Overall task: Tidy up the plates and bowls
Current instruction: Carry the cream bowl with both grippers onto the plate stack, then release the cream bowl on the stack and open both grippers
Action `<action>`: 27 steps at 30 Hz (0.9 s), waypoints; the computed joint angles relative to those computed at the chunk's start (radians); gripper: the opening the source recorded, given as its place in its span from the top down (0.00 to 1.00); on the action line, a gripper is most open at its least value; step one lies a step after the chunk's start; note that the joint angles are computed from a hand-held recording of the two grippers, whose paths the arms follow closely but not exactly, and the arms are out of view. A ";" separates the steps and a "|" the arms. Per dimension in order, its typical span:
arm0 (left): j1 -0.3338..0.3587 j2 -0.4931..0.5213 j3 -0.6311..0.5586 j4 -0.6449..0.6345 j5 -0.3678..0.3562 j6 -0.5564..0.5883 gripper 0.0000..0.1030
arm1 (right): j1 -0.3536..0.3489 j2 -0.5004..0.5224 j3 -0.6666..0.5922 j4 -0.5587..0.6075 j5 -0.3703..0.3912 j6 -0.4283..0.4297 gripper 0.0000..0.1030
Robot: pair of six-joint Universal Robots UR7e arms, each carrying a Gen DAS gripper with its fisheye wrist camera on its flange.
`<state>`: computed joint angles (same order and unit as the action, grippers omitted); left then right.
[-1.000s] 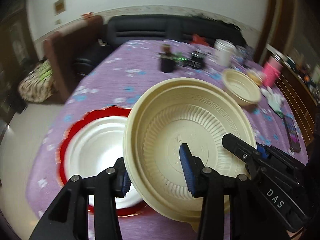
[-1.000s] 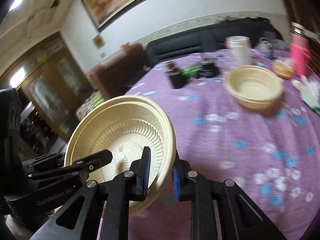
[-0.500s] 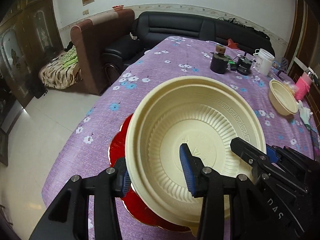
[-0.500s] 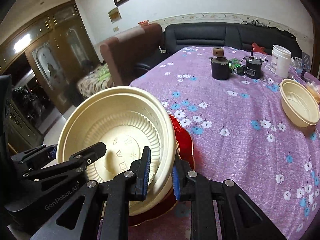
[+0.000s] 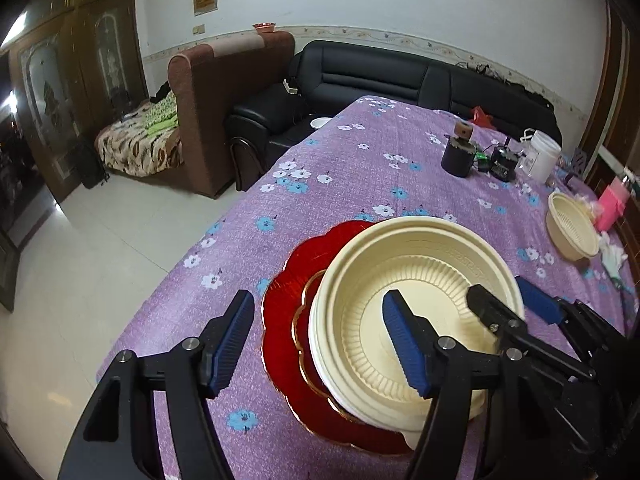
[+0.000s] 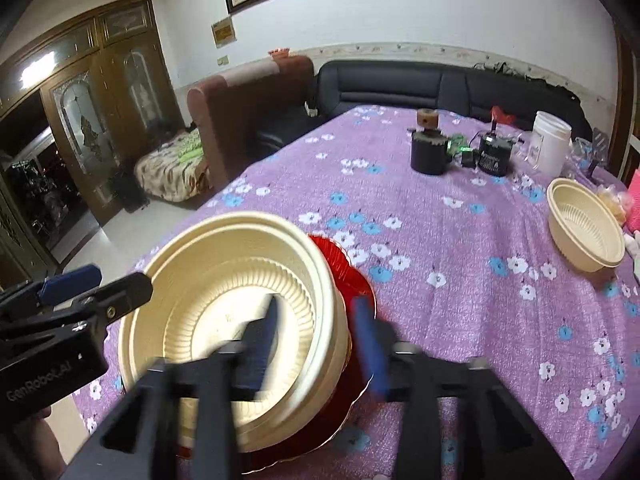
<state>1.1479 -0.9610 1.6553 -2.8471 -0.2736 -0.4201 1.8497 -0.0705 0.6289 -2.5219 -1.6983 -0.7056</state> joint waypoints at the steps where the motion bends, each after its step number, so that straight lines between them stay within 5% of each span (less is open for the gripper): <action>1: -0.002 -0.002 0.004 -0.006 -0.004 -0.002 0.32 | -0.001 -0.012 0.023 -0.025 0.010 -0.001 0.32; 9: -0.035 0.019 0.015 -0.083 0.009 0.052 0.25 | -0.003 -0.092 0.158 -0.155 0.040 -0.021 0.28; 19: -0.072 0.107 -0.034 -0.137 0.108 0.177 0.25 | -0.035 -0.143 0.211 -0.151 0.010 0.011 0.26; 27: -0.087 0.150 -0.078 -0.055 0.111 0.176 0.24 | -0.070 -0.169 0.212 -0.127 0.005 0.064 0.25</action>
<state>1.0608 -0.8113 1.5771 -2.9024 -0.1626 -0.2440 1.7794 -0.2397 0.8406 -2.6486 -1.6929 -0.6415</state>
